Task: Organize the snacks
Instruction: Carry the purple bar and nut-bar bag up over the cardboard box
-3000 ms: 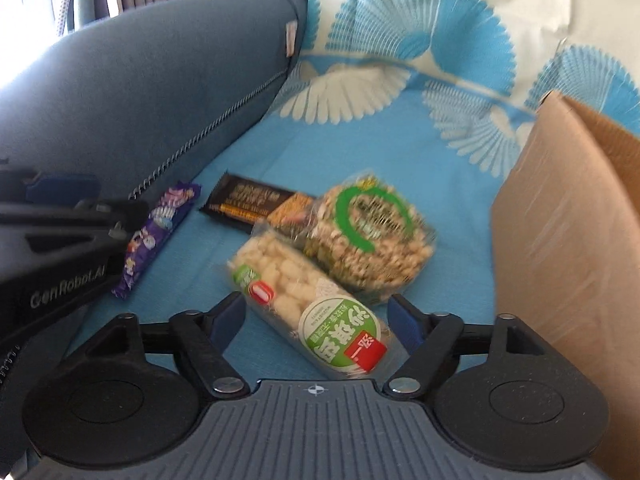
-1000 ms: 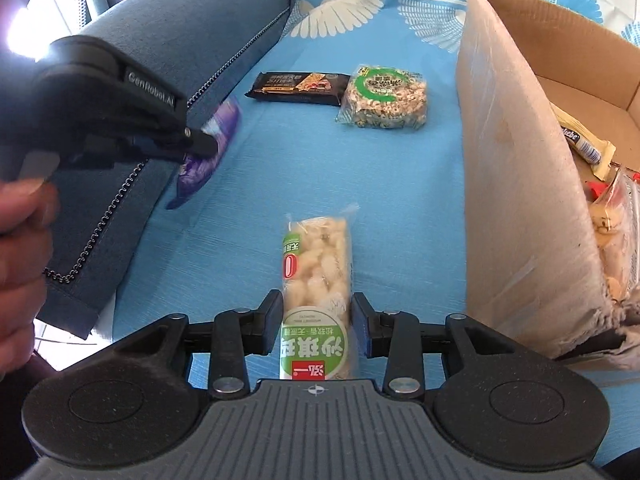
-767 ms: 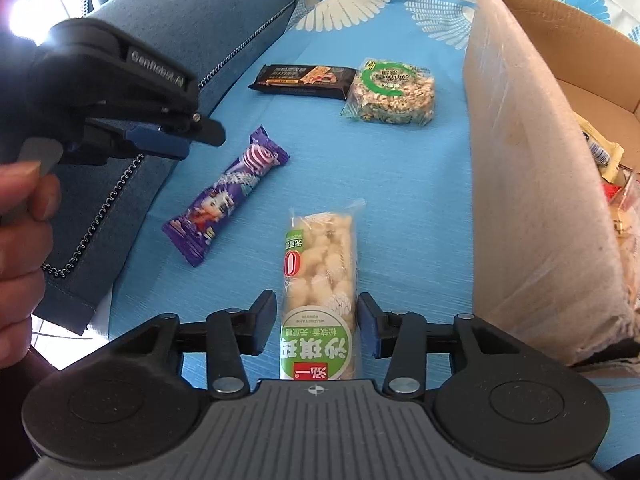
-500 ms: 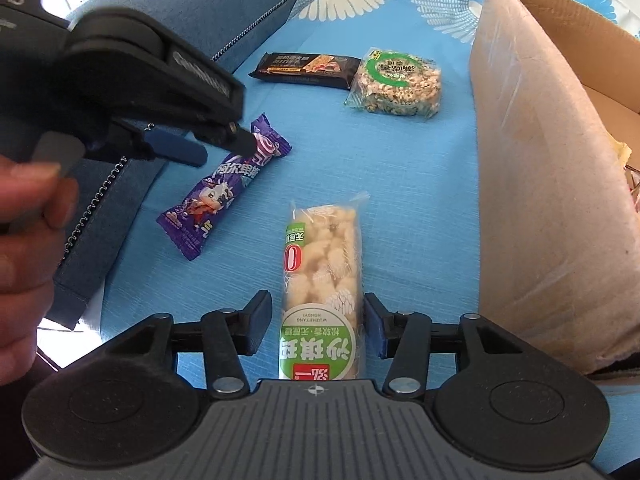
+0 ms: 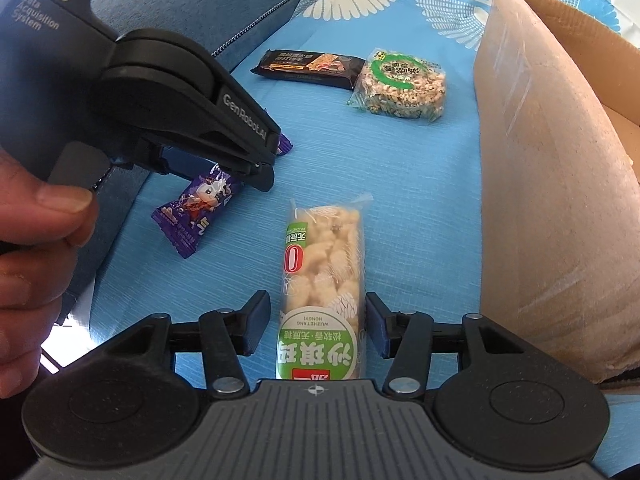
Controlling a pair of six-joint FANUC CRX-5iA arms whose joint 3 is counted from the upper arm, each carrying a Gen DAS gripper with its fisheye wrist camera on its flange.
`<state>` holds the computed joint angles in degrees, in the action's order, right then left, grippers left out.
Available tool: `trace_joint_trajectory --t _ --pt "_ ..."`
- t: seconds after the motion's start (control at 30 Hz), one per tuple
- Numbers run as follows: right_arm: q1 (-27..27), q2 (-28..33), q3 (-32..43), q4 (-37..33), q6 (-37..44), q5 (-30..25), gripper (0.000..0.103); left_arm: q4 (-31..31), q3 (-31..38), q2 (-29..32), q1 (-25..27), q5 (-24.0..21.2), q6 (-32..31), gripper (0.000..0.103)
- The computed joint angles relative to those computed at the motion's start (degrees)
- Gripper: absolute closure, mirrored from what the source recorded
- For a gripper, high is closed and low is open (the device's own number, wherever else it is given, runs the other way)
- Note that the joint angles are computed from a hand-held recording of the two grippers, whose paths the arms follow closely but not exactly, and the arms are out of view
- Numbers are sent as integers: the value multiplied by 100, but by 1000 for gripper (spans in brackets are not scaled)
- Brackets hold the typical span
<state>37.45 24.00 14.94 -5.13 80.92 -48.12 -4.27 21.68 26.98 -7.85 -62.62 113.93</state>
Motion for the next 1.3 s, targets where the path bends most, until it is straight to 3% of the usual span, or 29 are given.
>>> trace_joint_trajectory --t 0.07,0.1,0.17,0.4,0.8,1.0,1.17,1.3 --pt "12 -17 -28 31 14 19 50 -42 -3 -11 -8 15 4 76" --pt "21 -30 -56 67 18 41 53 -5 -28 -20 -6 68 3 77" --pt "39 -66 -126 150 11 116 64 -30 -59 -58 -18 147 14 78" --pt "-23 -289 -352 81 -154 416 65 -383 -280 -377 -194 684 244 78" --pt "-136 -1087 -1219 -13 -9 1867 65 -1563 -912 -1291 -633 1832 2135 78" --pt "-298 -1459 -1513 -478 388 2486 65 -2305 -903 -1454 -908 1923 2727 78" --pt "-520 -1682 -1560 -893 925 2844 65 -2389 -895 -1477 -917 1920 2878 77" --pt "-850 -1698 -1312 -1186 1257 2828 65 -2306 -925 -1467 -885 2012 2758 77"
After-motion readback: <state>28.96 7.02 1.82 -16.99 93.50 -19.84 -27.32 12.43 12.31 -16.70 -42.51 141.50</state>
